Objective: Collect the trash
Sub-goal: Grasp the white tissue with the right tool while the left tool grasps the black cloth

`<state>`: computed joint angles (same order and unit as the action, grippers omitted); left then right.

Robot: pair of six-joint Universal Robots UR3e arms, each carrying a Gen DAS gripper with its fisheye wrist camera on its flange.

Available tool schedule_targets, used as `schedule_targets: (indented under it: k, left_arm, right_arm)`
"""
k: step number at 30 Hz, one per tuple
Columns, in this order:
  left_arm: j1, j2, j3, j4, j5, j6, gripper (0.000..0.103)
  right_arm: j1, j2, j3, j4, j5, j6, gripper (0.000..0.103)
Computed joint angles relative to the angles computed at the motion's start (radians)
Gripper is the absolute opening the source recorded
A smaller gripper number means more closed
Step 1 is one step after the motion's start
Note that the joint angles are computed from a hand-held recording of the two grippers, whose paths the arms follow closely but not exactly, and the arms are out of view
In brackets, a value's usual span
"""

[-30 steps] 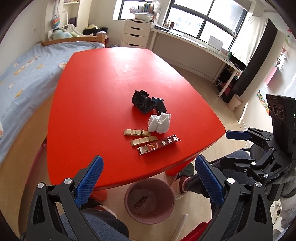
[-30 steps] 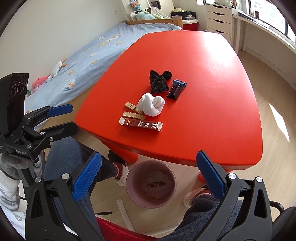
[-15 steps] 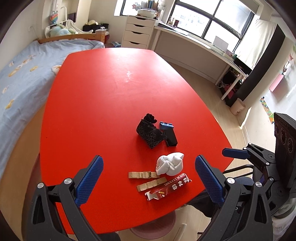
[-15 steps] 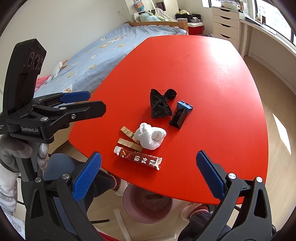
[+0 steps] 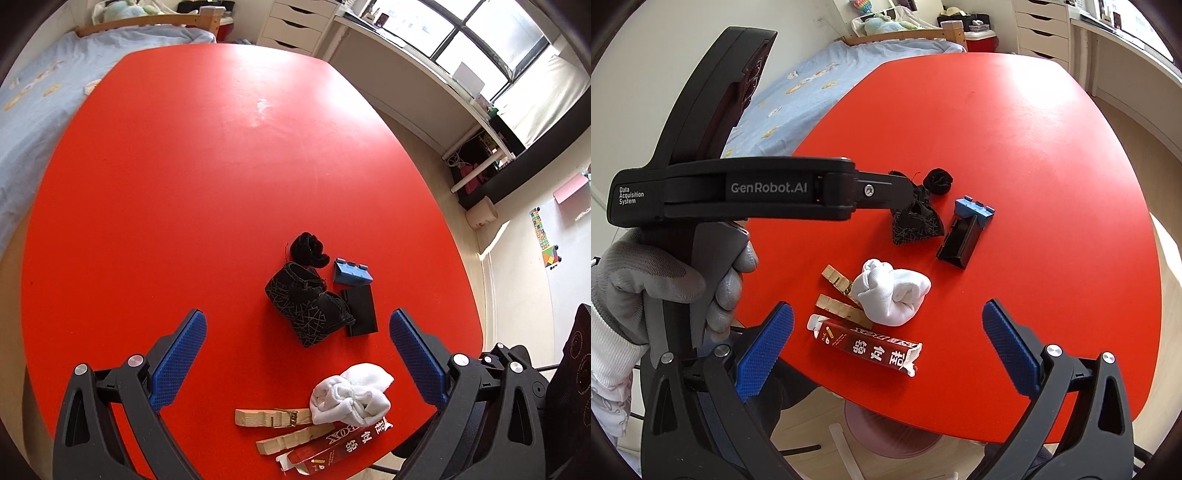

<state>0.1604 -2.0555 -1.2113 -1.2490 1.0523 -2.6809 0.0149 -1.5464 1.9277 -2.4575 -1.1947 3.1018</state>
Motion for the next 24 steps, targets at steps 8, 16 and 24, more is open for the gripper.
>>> schedule_targets:
  k: [8,16,24]
  left_arm:
    - [-0.021,-0.073,0.042,0.000,0.003,-0.047,0.095]
    - [-0.030,-0.081,0.036,0.021,0.024,-0.057,0.082]
    - [-0.040,-0.088,0.062,-0.001,0.017,-0.040,0.048]
  right_arm:
    - [-0.009,0.044,-0.002,-0.021,0.024,0.004,0.078]
    - [0.001,0.083,-0.021,-0.029,0.028,0.009,0.054]
    - [0.002,0.103,-0.051,-0.017,0.039,-0.003,0.023]
